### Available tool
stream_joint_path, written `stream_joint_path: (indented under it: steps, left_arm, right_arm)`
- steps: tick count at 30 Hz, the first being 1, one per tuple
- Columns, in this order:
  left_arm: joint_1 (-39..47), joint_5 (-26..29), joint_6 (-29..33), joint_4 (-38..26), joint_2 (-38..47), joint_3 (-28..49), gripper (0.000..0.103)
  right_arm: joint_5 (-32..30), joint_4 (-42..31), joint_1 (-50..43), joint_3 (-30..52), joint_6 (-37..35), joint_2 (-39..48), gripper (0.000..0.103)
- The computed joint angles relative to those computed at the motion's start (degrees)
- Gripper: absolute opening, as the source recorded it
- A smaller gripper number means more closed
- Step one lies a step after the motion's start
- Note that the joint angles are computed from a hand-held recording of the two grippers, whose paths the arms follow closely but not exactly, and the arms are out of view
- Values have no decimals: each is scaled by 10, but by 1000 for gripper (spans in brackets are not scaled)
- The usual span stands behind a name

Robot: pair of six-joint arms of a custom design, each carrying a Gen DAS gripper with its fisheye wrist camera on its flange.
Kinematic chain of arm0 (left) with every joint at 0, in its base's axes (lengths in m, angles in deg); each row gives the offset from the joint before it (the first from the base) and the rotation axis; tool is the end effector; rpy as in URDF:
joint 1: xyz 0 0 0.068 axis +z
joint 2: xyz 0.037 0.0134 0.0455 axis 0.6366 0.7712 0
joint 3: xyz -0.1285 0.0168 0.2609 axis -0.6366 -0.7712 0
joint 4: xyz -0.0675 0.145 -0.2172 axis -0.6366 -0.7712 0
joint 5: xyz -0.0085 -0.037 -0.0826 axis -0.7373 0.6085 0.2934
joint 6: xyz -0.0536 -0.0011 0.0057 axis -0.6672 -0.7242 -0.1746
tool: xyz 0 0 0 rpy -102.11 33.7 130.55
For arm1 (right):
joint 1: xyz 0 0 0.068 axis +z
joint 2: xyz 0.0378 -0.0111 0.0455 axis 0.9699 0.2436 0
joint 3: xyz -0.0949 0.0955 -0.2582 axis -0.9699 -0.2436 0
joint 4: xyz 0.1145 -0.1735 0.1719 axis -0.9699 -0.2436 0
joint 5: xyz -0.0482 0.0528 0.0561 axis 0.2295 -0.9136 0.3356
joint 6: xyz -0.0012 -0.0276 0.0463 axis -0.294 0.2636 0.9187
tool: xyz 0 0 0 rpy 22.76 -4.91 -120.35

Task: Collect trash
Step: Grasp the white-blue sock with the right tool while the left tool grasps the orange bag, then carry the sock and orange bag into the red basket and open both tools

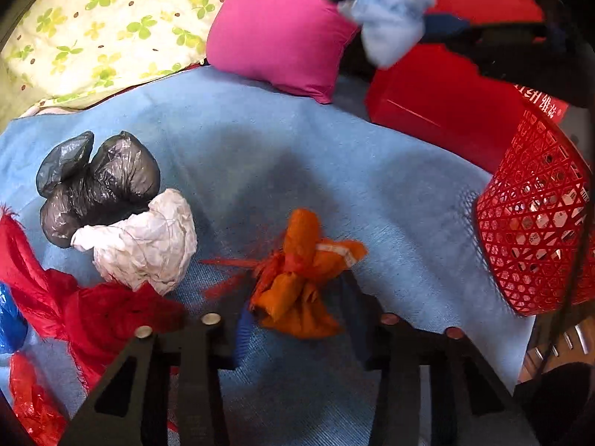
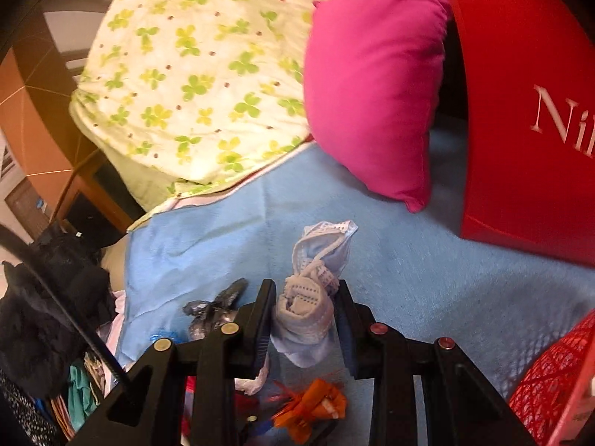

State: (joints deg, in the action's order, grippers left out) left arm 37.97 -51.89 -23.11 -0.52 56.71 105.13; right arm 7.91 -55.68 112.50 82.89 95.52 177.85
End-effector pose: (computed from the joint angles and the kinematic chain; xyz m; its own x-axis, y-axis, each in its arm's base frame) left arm 0.2980 -0.0247 0.0058 -0.6293 0.4406 -0.6402 0.6397 0.7615 -0.1047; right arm 0.2974 0.2053 0.0951 -0.6028 0.4431 -0.6636 0.1810 0.8859 0.4271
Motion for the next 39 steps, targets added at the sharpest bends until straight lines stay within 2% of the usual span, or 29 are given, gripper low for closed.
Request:
stream_joint_path:
  steps: [5,10,14,18,20,24,27,30,34,36,38,39]
  left_arm:
    - [3,-14,-21,17,-20,-23,35]
    - [43,27,-33,50,-82,-84,35]
    - [80,49,-33,74,-191,-168,35]
    - [120,61,-22,53,-338,-255,35]
    - [144,78,-21,13,-412,-282,35]
    - [177,88,-35,-120,-597,-310,35]
    - [204,115,-44,-239,-720,-307,35]
    - [189,105,-75,-320,-830,-303,35]
    - [115,61,-143,-358,-917,-306,35]
    - [62,37,-178,-392,-964,-303,36]
    - [-12,-8,-215,-389,-975,-304,36]
    - [-59,-39,-237,-373,-966,-305,36]
  right_arm:
    - [12,20,11,-26,-1,-24,33]
    - [36,31,33,-64,-1,-72,33]
    - [58,44,62,-99,-2,-117,33]
    - [86,46,99,-133,-15,-168,33]
    - [99,52,114,-155,-18,-197,33]
    - [113,91,138,-211,-27,-258,33]
    - [153,125,177,-252,-54,-301,33]
    - [201,179,224,-306,-86,-347,33]
    - [281,185,284,-358,-92,-413,33]
    - [323,154,311,-383,-78,-462,33]
    - [363,105,337,-410,-53,-529,33]
    - [384,49,352,-422,-33,-585,33]
